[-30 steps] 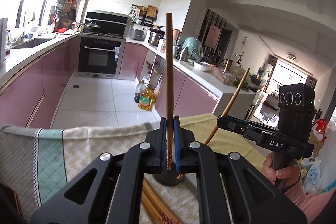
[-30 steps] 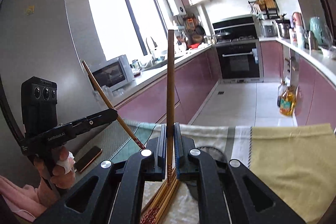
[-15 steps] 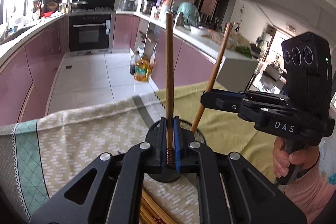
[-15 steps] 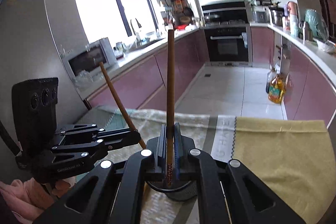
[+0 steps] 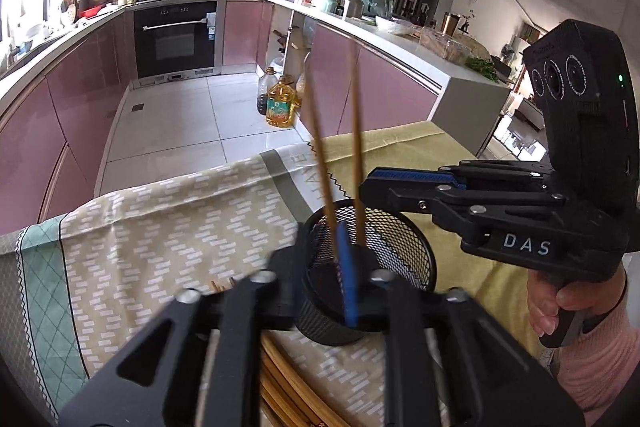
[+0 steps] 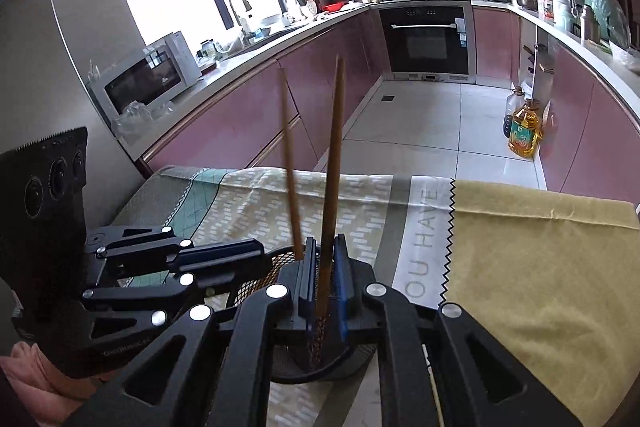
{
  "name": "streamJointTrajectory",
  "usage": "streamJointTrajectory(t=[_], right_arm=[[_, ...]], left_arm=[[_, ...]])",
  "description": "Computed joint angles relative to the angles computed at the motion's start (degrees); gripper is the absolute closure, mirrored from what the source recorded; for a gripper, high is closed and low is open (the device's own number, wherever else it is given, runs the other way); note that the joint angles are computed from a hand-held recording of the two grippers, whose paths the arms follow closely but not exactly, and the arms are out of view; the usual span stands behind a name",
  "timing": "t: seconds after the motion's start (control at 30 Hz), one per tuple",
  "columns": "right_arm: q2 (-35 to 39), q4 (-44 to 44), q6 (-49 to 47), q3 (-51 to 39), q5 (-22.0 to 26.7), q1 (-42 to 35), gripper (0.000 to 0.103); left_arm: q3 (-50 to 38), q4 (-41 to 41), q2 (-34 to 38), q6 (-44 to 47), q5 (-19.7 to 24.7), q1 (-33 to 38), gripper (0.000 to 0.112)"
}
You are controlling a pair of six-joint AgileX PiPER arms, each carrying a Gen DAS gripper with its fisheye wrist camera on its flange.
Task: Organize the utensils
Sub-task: 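Lift the chopstick upright and drop it into the black mesh cup, then move the open right gripper back down to the chopstick pile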
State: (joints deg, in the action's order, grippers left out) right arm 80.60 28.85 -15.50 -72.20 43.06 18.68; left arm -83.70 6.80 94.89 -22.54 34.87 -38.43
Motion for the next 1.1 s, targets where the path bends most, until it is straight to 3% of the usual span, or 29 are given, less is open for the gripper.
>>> streamJointTrajectory(t=[0.03,0.1,0.33,0.43,0.57,0.67,0.87,1.1], right_arm=[[-0.5,-0.4,0.6,0.7,-0.9,0.1,0.087],[-1.6,-0.3,0.8,2.2,-2.5,-0.1,0.071],[-10.4,5.0,-4.2,10.3,-5.8,0.0,0.065],[-14.8,7.5,-7.7,13.8,-5.8,1.4,0.06],[-17.4,6.3,-7.1,17.4,-5.9,7.1,0.059],[-15.7,1.3,-1.5,18.6,-7.4,12.6,0.059],[-9.5,-0.3,3.5,20.5,-9.3,16.0,0.06],[-6.4,-4.3,9.5,22.5,-12.3,19.2,0.065]], left_arm=[[1.0,2.0,-0.6,-1.9,-0.8,-0.3,0.084],[3.1,3.5,-2.2,-3.7,-2.0,-0.2,0.083],[14.7,17.8,-12.4,-19.0,-5.8,-1.4,0.069],[19.1,22.4,-16.4,-23.6,-4.8,-2.2,0.061],[24.6,25.4,-19.9,-27.0,-2.8,-3.5,0.057],[28.6,25.2,-20.8,-27.8,-2.2,-4.1,0.057],[34.9,24.3,-20.9,-29.5,-3.4,-4.7,0.057],[36.6,21.6,-18.8,-28.8,-5.2,-5.7,0.057]])
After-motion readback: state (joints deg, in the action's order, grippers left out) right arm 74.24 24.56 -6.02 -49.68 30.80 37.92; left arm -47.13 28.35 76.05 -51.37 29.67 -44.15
